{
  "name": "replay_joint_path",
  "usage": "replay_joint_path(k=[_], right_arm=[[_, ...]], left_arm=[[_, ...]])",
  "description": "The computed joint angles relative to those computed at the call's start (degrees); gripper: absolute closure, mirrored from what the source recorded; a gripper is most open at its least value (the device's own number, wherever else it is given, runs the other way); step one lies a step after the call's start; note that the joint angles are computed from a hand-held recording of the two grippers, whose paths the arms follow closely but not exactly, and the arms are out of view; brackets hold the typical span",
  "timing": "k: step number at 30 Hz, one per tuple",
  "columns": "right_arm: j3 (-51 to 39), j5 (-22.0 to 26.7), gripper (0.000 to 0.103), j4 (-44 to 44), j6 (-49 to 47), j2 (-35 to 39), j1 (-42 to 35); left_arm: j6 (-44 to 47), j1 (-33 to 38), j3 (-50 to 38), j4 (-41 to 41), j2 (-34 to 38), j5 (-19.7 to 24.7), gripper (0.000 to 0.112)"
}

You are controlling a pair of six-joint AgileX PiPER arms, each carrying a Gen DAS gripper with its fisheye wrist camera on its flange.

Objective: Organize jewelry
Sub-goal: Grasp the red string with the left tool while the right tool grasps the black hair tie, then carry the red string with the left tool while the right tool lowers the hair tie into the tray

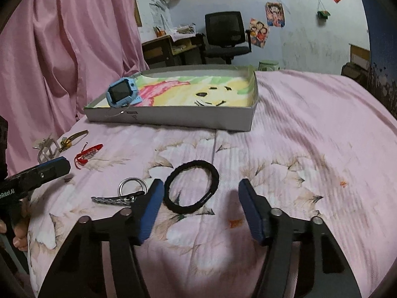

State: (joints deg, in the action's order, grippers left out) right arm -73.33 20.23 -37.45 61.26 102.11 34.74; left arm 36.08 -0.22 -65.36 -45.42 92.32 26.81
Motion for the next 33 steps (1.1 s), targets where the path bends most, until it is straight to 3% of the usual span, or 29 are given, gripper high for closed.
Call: replay_joint_path(k=[7, 18, 27, 33], right_arm=[[-2.3, -0.5, 0.06, 5.9, -5.0, 2.4, -1.1], [-1.9, -1.5, 0.085, 7.2, -5.7, 2.7, -1.4], [-0.5, -2.4, 0.096, 2.5, -1.5, 1.9, -0.8], [0.3, -3.4, 0.097, 0.1, 0.4, 1.4, -0.6]], left_arm=[[-0.9, 0.9, -2.1, -1.9, 2.5, 2.2, 0.06], [4.8, 3.0, 0.1, -9.8, 2.6, 2.4, 0.102], [8.6, 2.9, 1.2, -13.4, 2.3, 1.6, 0.11], [11.6, 2.9, 2.2, -16.2, 1.8, 0.8, 0.111]])
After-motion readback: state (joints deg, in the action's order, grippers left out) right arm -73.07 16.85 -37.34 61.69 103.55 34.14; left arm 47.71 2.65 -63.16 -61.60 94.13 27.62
